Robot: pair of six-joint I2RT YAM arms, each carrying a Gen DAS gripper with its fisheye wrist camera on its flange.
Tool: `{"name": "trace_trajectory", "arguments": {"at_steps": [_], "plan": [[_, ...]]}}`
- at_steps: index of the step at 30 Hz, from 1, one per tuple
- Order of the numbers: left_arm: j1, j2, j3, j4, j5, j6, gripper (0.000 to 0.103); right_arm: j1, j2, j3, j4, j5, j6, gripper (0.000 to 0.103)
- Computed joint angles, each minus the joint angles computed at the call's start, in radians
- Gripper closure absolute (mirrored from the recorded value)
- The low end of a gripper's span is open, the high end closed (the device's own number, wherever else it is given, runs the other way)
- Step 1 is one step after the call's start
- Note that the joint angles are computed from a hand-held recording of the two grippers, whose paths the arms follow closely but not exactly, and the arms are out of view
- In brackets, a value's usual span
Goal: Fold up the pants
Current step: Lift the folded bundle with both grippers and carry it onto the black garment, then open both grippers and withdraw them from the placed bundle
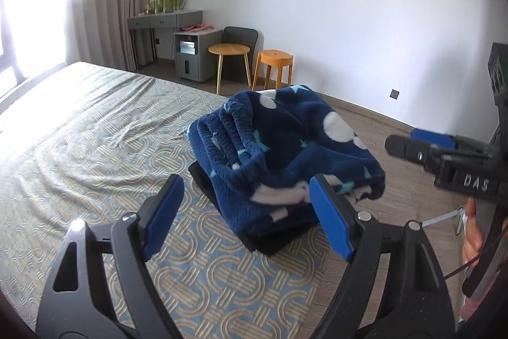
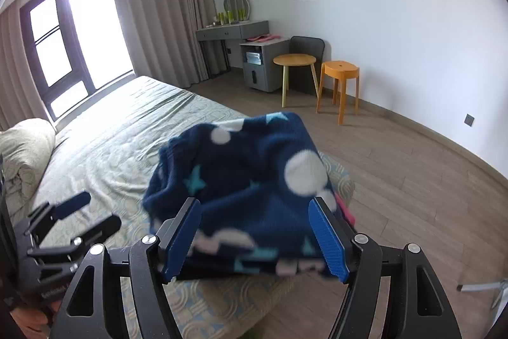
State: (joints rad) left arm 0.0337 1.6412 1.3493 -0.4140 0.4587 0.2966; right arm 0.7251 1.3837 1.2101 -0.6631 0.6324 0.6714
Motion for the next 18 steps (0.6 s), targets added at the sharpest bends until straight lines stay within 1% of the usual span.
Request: {"name": "trace_trajectory", "arguments": {"at_steps": [2,5,7,8,9,10,11,12,15,18], "plan": [[0.01,-0.062,-0.06,0.015,0.006,0.012,0.021,0.048,-0.031,-0.04,-0.006,0.019,0.065,0.031],[0.031,-0.138,-0.13,0.017,0.017,0.019,0.019,0.14,-0.065,-0.067,-0.06,0.06,0.183,0.031],[0.047,-0.179,-0.166,0.0,0.035,0.018,0.018,0.171,-0.068,-0.084,-0.07,0.086,0.223,0.031],[0.052,-0.194,-0.178,-0.009,0.043,0.019,0.018,0.191,-0.068,-0.089,-0.081,0.109,0.249,0.03],[0.056,-0.204,-0.187,-0.018,0.047,0.023,0.018,0.216,-0.066,-0.091,-0.103,0.144,0.29,0.026],[0.062,-0.223,-0.201,-0.036,0.052,0.035,0.018,0.229,-0.062,-0.094,-0.115,0.168,0.322,0.025],[0.065,-0.236,-0.213,-0.042,0.054,0.042,0.018,0.252,-0.057,-0.096,-0.147,0.202,0.387,0.025],[0.07,-0.253,-0.23,-0.044,0.055,0.05,0.018,0.265,-0.055,-0.095,-0.17,0.217,0.425,0.025],[0.088,-0.3,-0.272,-0.04,0.06,0.062,0.018,0.3,-0.048,-0.09,-0.221,0.228,0.5,0.025],[0.109,-0.323,-0.294,-0.052,0.074,0.065,0.018,0.317,-0.034,-0.074,-0.246,0.199,0.519,0.025]]}}
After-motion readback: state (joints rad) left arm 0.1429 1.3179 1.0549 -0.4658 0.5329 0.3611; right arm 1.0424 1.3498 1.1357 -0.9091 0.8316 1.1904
